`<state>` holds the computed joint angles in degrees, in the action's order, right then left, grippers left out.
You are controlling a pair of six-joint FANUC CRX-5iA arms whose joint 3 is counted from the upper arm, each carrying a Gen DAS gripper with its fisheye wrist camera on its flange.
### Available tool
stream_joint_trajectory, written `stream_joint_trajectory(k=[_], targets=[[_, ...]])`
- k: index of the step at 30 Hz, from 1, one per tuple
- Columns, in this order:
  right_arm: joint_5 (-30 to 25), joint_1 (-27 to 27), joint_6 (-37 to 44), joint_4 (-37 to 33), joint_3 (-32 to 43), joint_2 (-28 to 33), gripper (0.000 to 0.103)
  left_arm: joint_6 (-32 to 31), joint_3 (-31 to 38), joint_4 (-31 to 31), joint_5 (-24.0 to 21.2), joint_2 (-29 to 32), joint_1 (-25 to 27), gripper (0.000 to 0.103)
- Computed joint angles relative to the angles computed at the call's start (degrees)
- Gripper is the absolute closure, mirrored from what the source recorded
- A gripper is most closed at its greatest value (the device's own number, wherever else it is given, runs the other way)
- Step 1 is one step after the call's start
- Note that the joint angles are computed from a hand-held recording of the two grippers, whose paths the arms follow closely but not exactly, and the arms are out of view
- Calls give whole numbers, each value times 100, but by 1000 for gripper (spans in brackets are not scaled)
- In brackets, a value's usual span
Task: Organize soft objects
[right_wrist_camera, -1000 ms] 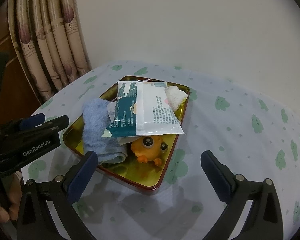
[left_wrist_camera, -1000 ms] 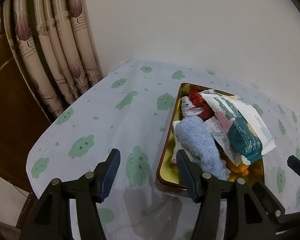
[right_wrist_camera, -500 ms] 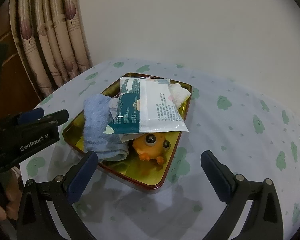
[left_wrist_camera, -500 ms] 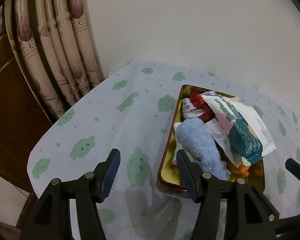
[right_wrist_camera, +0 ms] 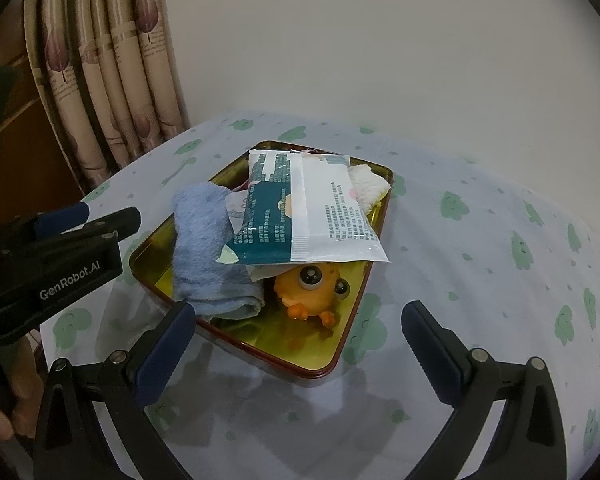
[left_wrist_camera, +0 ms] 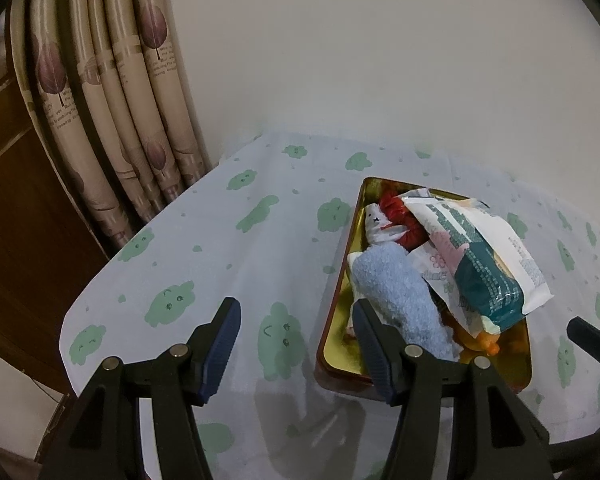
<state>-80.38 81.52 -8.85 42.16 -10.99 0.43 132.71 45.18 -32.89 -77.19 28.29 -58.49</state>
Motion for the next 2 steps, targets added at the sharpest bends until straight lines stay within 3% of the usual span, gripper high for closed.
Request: stream_joint_trajectory(k=[2], targets=[[0,2,31,-14,28,25,1,1,4,-31,11,-3,-12,43]])
